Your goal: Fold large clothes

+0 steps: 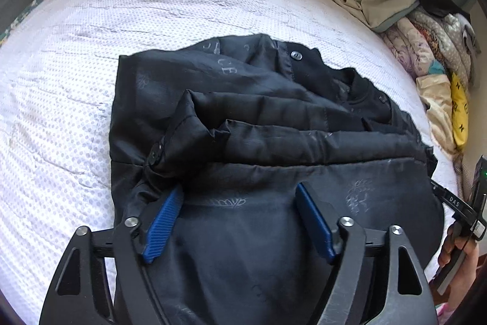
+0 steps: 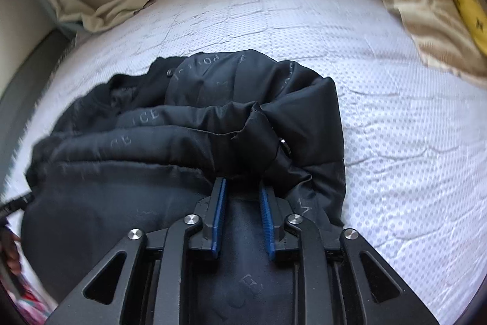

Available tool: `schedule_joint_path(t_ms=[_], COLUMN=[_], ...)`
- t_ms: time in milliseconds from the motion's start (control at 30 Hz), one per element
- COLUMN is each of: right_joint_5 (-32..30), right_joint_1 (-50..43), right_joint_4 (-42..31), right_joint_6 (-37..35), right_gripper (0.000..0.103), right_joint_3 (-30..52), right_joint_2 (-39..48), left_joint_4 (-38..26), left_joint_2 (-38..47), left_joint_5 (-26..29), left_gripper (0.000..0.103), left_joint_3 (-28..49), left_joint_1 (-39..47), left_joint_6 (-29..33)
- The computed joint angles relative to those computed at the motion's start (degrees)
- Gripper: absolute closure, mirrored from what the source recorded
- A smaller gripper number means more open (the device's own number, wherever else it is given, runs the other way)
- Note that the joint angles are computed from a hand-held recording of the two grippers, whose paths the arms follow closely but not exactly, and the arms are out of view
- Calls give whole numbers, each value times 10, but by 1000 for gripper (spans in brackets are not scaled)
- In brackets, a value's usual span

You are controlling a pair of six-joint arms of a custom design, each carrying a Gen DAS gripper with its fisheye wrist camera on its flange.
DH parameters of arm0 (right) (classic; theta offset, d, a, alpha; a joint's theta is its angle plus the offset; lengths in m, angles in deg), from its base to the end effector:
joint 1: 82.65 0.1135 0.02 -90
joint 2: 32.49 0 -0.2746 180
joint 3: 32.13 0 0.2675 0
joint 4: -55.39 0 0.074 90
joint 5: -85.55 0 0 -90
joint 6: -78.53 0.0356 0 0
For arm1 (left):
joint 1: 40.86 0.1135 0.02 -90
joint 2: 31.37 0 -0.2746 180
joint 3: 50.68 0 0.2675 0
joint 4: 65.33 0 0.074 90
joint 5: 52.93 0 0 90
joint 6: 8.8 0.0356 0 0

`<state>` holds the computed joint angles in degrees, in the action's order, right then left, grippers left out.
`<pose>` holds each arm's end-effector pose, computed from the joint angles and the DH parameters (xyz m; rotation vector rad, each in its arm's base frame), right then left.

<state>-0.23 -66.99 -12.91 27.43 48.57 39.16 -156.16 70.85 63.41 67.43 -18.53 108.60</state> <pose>0.2450 0.0660 0.3221 0.5539 2.5620 0.2445 0.3417 0.1233 0.3529 0.2016 2.6766 -0.4205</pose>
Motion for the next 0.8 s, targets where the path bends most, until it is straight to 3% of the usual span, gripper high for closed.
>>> schedule_joint_path(t_ms=[100, 133, 367, 533, 700, 800], right_joint_5=[-33, -28, 58, 75, 75, 75], right_joint_1=[-15, -10, 78, 158, 222, 230], right_joint_4=[-8, -12, -26, 4, 9, 3], right_joint_6=[14, 19, 17, 0, -24, -24], right_gripper=[58, 57, 56, 56, 56, 56], right_joint_3=[18, 24, 94, 138, 187, 195], right_joint_2=[-11, -14, -13, 18, 107, 130], left_joint_4=[-20, -27, -69, -68, -31, -27], left_joint_2=[-2, -3, -3, -59, -129, -116], left_joint_5=[13, 20, 74, 113, 65, 53], left_gripper=[20, 20, 19, 19, 18, 18], left_joint_3=[27, 38, 81, 27, -73, -74], left_joint_1=[5, 8, 34, 8, -71, -75], left_joint_6=[-1, -1, 0, 33, 49, 33])
